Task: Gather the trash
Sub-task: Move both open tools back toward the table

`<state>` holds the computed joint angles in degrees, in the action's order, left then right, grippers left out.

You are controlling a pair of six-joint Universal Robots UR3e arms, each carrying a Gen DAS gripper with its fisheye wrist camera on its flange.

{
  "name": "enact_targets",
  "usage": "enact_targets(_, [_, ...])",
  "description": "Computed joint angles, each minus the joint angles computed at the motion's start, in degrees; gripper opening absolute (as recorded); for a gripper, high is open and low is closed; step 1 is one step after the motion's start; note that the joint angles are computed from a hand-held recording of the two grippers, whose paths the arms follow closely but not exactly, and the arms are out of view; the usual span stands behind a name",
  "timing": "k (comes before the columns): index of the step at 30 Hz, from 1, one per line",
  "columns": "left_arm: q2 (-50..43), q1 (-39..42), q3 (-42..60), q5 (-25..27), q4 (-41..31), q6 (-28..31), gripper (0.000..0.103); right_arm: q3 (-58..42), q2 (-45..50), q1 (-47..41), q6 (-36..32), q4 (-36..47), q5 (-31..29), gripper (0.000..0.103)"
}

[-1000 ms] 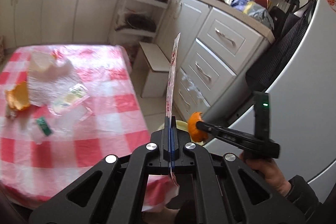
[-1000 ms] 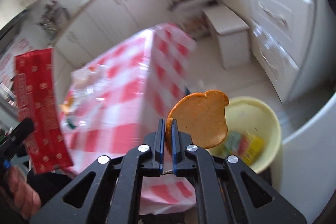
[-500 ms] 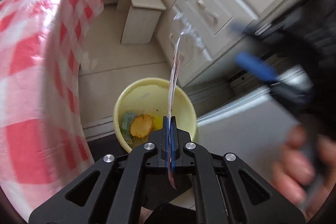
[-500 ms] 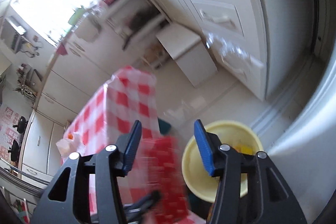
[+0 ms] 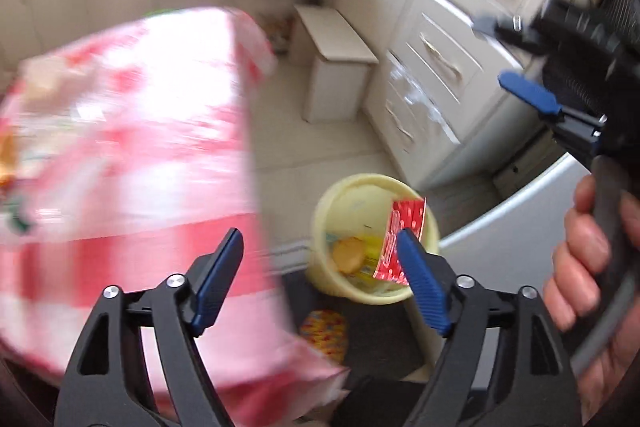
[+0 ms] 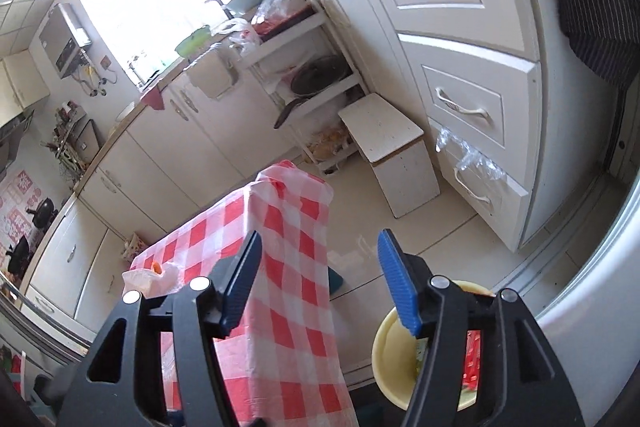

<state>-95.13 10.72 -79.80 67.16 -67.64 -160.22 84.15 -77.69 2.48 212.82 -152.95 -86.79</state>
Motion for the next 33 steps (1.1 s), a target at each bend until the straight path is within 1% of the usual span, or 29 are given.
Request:
enact_targets(2, [5.8,5.6,-2.4,-0.3,-0.5,3.3,0.081,-0.6,-0.4,3.4,0.8,-1.5,-3.1,0.062])
enact_targets(3, [7.7,7.7,-2.4,-0.4,-1.0,4.3,0.083,-0.8,-0.3,4.9,1.0,-2.6,-4.5,0.067])
enact_targets(5, [12.7,14.2,-3.8,-2.0,-1.9,7.7,0.086,-2.2,0.2,9.6,0.9,-4.6,-9.4,0.073])
enact_targets(7, [17.1,21.8,-4.4,-5.5,-4.3,11.7,0.087,-3.9,1.5,14.4,0.8,-6.1,-12.9,0.075])
enact_targets(11, [23.6,36.9,-4.5,-13.3,-9.7,19.9,0.090,-9.7,6.7,21.7,0.3,-6.1,-14.6,0.077])
enact_targets(14, [25.3,46.0,-2.5,-18.1,-14.6,25.9,0.091,-15.6,10.9,25.7,-1.2,-4.2,-15.4,0.077])
enact_targets(18, [26.9,55.5,-2.0,-23.4,-20.4,33.2,0.092,-24.1,16.7,29.4,-2.6,-1.4,-17.3,0.080])
enact_targets(22, [26.4,59.1,-3.0,-25.1,-19.8,35.1,0.092,-33.8,22.8,30.2,-2.4,3.4,-16.7,0.080])
enact_targets(28, [23.9,60.8,-4.0,-25.9,-16.7,34.2,0.093,-46.1,30.4,32.4,-3.4,10.1,-17.3,0.080])
enact_targets(32, [22.0,60.5,-4.2,-25.5,-14.5,33.1,0.093,-52.4,34.0,33.3,-3.6,13.9,-17.9,0.080])
enact_targets(33, [21.5,60.4,-4.2,-25.3,-14.1,32.8,0.093,-52.3,34.0,33.1,-3.7,13.9,-17.5,0.080])
